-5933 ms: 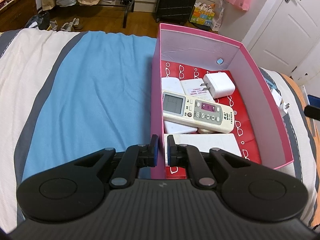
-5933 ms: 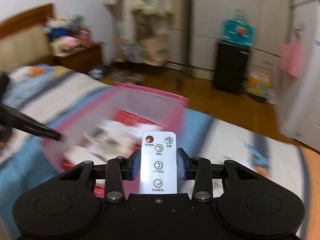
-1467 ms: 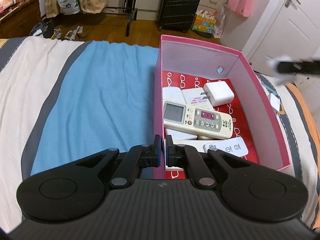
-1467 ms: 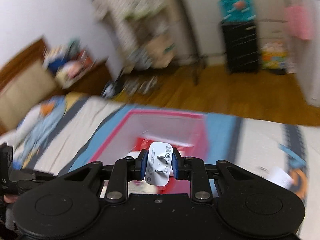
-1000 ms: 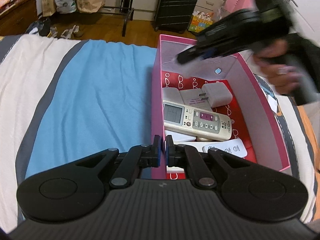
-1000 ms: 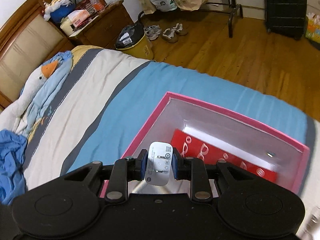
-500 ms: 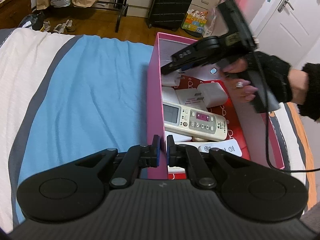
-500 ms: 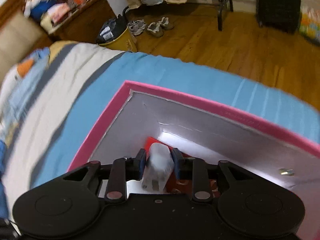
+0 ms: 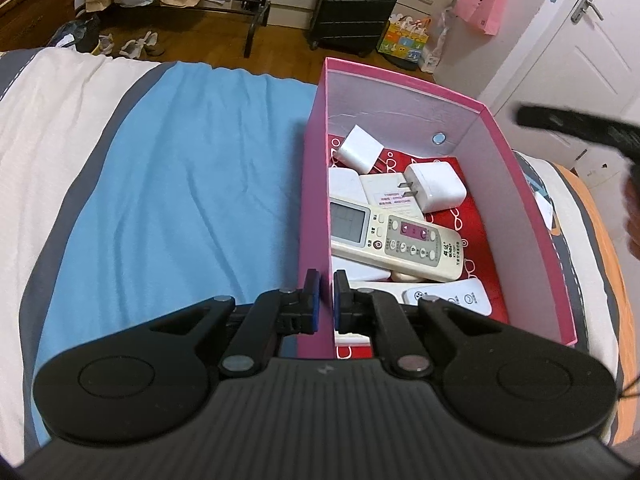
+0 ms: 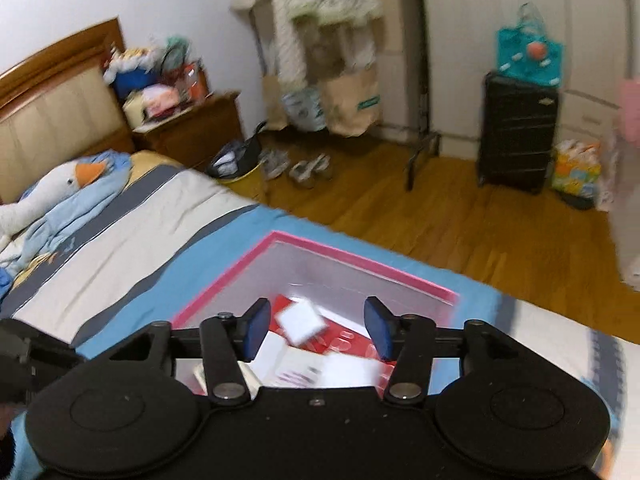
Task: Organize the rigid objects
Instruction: 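Open the right gripper to drop the adapter in the box, then move the right gripper to the keys and grasp the key ring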
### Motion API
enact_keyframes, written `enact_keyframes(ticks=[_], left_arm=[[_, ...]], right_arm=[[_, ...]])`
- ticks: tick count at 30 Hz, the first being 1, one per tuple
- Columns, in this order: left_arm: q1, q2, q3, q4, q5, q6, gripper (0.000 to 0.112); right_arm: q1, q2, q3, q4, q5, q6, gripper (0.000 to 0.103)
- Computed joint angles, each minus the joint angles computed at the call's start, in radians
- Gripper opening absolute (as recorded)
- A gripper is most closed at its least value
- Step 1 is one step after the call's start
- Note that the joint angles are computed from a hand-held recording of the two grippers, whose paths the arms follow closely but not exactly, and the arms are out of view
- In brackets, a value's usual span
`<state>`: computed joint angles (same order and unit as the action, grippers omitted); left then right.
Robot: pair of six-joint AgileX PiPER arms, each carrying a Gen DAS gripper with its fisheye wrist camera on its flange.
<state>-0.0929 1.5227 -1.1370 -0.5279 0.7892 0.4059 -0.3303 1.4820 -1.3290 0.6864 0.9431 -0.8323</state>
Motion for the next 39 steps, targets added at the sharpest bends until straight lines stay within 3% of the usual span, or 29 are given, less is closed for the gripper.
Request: enact_keyframes(ticks=[7,12,23,27,29,30,31,32,33,34,39], left_arm=[[-0.023,-0.011,0.014,0.035,-0.027,-0.033,0.006],[-0.019,-0.012,0.015,0.028,-0.023,-0.034,0.006],[-0.016,-0.011,0.013,0.028,-0.021,-0.032,0.006],[-0.017,-0.013,0.012,0.036,-0.023,-0.035,0.006],[-0.023,-0.014,0.009,0.052,-0.022,-0.051,0.006],[-0.026,-0.014,0.004,0.059,-0.02,-0.057,0.006],[-0.032,-0.013,0.004,0.067,-0.025,-0.064,0.006],[-0.036,-0.013,0.004,0.071,-0.029,-0.068,0.006],[-0.037,-0.011,0.003,0.074,-0.03,-0.071,0.006],[-0.04,-0.01,0.004,0.075,-0.034,-0.074,0.006],[-0.042,-0.009,0.004,0.074,-0.035,-0.076,0.006]], right_arm=[[-0.221,0.011,-0.047,-0.09,0.169,0.091,0.057],[-0.28,0.049,0.012,-0.176,0.182,0.188,0.057],[-0.277,0.069,0.304,-0.15,-0.082,0.048,0.057],[-0.268,-0.001,0.502,0.04,-0.31,-0.131,0.064],[-0.193,-0.076,0.597,0.008,-0.449,-0.189,0.061],[-0.18,-0.089,0.615,0.018,-0.476,-0.203,0.054],[-0.18,-0.098,0.624,0.035,-0.483,-0.215,0.041],[-0.18,-0.102,0.619,0.023,-0.482,-0.202,0.034],[-0.186,-0.1,0.607,0.015,-0.467,-0.192,0.011],[-0.199,-0.106,0.599,0.023,-0.451,-0.198,0.006],[-0.259,-0.143,0.59,0.151,-0.404,-0.349,0.002]])
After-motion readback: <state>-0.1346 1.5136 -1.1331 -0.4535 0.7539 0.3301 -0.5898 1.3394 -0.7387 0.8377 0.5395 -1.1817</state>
